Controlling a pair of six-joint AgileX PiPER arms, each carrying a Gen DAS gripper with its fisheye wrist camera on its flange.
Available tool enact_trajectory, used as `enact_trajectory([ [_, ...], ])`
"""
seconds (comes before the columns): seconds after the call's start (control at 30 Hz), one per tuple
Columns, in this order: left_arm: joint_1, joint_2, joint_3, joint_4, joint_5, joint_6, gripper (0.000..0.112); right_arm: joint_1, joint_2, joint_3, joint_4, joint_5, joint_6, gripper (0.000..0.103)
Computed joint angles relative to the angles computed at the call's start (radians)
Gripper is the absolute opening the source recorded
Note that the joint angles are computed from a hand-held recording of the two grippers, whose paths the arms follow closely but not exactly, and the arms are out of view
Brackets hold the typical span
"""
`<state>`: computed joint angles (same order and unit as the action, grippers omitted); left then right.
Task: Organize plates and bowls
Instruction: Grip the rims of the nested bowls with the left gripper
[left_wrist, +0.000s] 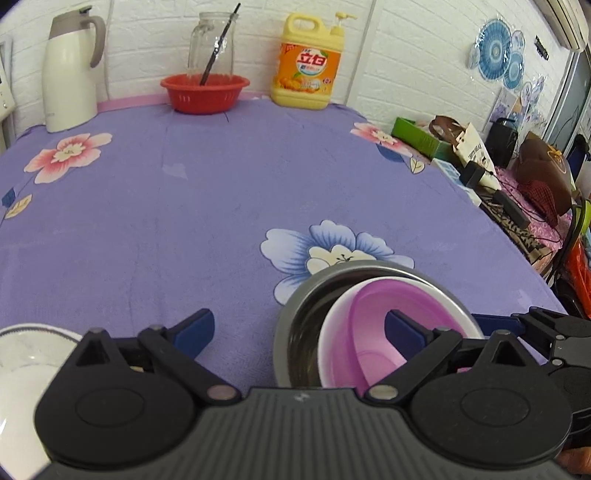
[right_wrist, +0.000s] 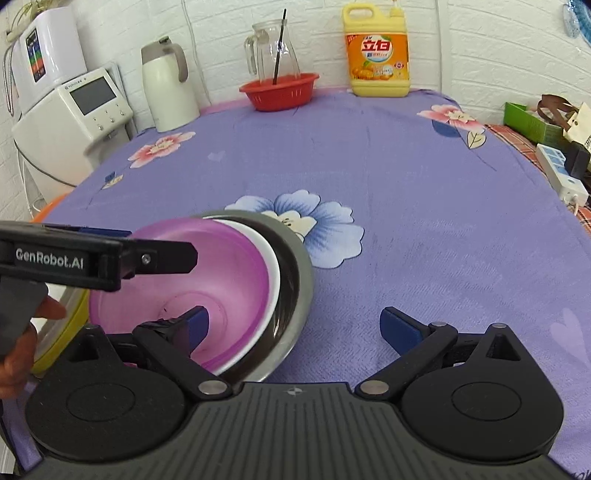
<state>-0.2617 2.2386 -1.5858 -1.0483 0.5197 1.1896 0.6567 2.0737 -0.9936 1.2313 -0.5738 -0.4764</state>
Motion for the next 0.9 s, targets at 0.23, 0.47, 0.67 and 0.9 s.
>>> enact_trajectory([
  [0.23,-0.028,0.018,-0.001,0.036,-0.046,-0.006,0.099,-0.002,0.020,-0.027,0.019,0.006,-0.026,0.103],
  [0.47,-0.038,0.031,-0.018,0.075,-0.060,-0.042,0.100,0.017,0.036,-0.023,0.003,-0.042,0.018,0.103],
  [0.67,-0.041,0.029,-0.008,0.052,-0.069,-0.018,0.100,0.026,0.046,-0.021,-0.013,-0.072,0.042,0.103],
  [0.9,-0.039,0.030,-0.009,0.057,-0.060,-0.025,0.100,0.028,0.051,-0.021,-0.021,-0.085,0.055,0.103],
])
